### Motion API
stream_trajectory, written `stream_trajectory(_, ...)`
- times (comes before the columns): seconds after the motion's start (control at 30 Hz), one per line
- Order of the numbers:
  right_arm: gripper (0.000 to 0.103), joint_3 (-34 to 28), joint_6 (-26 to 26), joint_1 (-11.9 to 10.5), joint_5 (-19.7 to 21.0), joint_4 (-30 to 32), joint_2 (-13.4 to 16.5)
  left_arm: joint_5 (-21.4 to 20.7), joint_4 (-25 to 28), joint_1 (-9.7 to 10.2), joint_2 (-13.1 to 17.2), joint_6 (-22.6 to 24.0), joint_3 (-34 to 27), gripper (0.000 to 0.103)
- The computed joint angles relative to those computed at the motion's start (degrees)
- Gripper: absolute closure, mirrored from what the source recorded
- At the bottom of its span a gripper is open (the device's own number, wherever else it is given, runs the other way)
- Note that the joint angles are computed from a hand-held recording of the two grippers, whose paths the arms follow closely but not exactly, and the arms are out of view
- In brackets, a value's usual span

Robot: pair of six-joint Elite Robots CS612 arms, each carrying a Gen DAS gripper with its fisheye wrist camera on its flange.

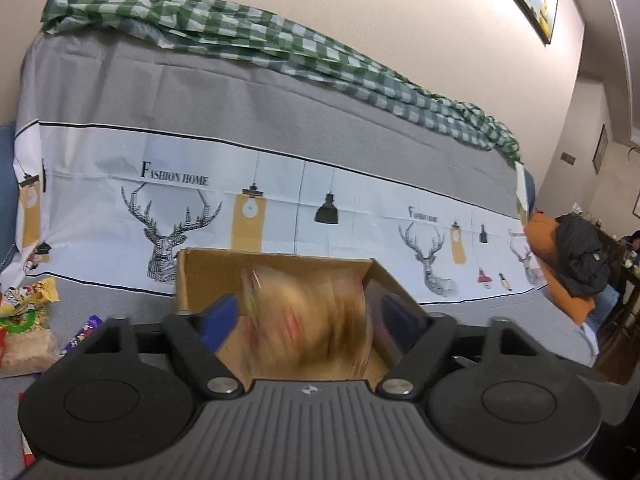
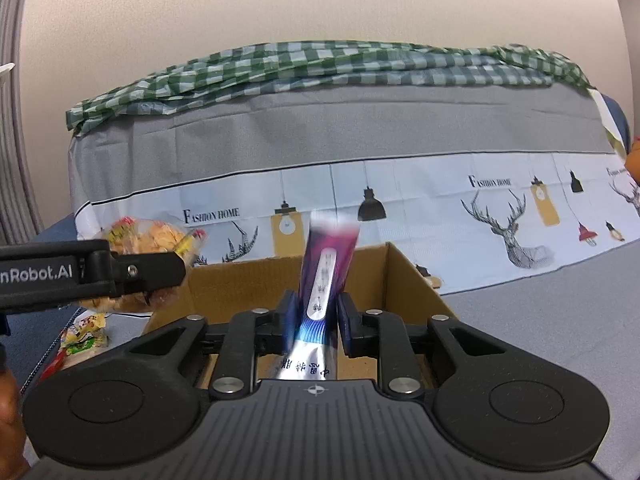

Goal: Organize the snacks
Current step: 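Open both tools to drop the cookie bag and purple tube into the box, then move both open tools back to the snack pile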

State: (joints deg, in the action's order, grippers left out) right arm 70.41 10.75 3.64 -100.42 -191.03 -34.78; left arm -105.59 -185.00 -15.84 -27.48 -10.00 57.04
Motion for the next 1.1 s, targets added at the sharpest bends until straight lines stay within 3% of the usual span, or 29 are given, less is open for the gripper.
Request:
stream_trajectory(0.07,0.042,-0.44,0.09,0.26,-1.73,0.26,0.19,0.96,0.16,-0.01,-0.12,-0.41,0.17,0.014)
stream_trajectory(0.27,0.041,-0.93,0.79,0.51,-2.07,0.4,0.44,1.16,-0.28,0.76,-0.05,-4.98,0.05,0.017)
stream_trajectory(0.33,0.041,-1.09,0.44,0.69,-1.84,0.4,0.57,1.04,-0.57,1.13,0.0,-6.06,-0.08,0.029)
stream_trajectory(0.4,0.04,-1.18,0.23,0.92,-1.6,0.35,0.67,-0.08,0.91,1.64,-0.07,-6.44,-0.33,0.054)
stream_trajectory(0.47,0.04,-1.33,-0.18,1.19,-0.92,0.48,0.79,-1.22,3.72,2.24,-0.31,-6.66,-0.65,0.071)
stream_trajectory(0.5,0.04,-1.45,-0.56,1.38,-0.62,0.32,0.89,-1.68,5.38,2.54,-0.35,-6.57,-1.03,0.074)
stream_trajectory(0.67,0.043,-1.76,-2.47,2.16,2.63,-0.84,1.2,-2.58,14.36,4.22,-0.72,-4.8,-2.67,0.074)
stream_trajectory(0.8,0.061,-1.85,-3.67,2.7,7.33,-2.07,1.35,-3.67,20.55,6.32,0.14,-4.94,-5.49,0.074)
stream_trajectory(0.9,0.068,-2.37,-3.94,3.18,10.2,-2.99,1.58,-3.31,24.77,7.73,0.97,-3.16,-7.71,0.074)
stream_trajectory(1.1,0.068,-4.76,-5.31,4.37,19.59,1.57,1.88,-0.81,25.29,10.14,1.98,-7.69,-9.37,0.074)
